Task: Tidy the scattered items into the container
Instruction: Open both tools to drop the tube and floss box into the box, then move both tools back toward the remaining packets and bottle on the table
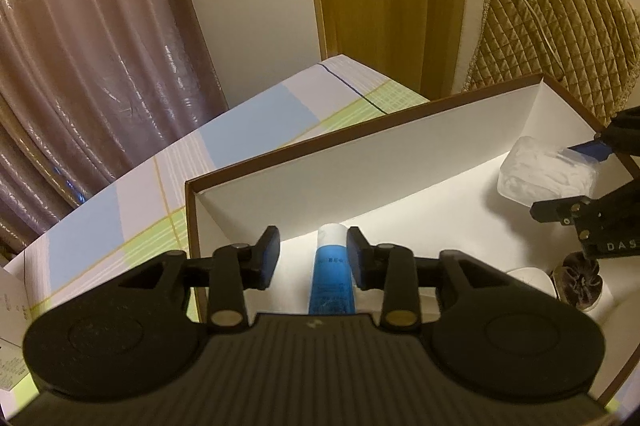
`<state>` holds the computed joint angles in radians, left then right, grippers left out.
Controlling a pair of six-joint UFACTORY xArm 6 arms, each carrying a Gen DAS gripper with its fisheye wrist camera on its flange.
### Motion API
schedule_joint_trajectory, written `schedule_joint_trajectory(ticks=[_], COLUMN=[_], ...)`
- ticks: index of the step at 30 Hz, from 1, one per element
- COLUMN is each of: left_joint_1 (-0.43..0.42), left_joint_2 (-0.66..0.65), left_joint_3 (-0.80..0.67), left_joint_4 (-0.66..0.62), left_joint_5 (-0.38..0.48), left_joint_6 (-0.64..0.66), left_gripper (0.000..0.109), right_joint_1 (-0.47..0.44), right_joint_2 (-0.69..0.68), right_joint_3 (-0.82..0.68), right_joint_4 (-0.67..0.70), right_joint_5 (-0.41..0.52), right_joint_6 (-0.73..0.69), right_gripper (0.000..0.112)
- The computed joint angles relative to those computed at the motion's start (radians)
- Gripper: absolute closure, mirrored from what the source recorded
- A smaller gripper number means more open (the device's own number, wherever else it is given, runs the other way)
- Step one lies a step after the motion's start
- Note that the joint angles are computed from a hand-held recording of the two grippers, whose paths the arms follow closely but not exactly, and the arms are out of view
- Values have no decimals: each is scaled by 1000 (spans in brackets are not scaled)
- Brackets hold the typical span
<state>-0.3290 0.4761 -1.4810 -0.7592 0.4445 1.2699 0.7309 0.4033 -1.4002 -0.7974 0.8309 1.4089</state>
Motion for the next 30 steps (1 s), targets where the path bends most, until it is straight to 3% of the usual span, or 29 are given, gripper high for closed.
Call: schedule_joint_trajectory(ticks=[10, 12, 14, 18, 30], left_joint_1=[14, 16, 22, 40, 130], left_joint_2=[-27, -38, -52, -92, -281], left_joint_3=[26, 35, 45, 77, 245], left_joint_4=[-11, -18, -32, -59, -150], left_joint_5=[14, 16, 20, 38, 78], left_joint_6=[-8, -2, 6, 26, 53], left_gripper=[67, 65, 57, 56, 34], right_joint_1=[7, 13, 24, 43, 143], right_joint_2=[-6, -15, -32, -62, -147], right_joint_3=[-1, 4, 20, 34, 90], right_joint_4=[-75, -105, -164, -149, -109], right_joint_5=[0, 4, -1, 17, 72], right_joint_6=[29, 49, 85, 77, 184], right_gripper=[51, 10, 11, 11, 11])
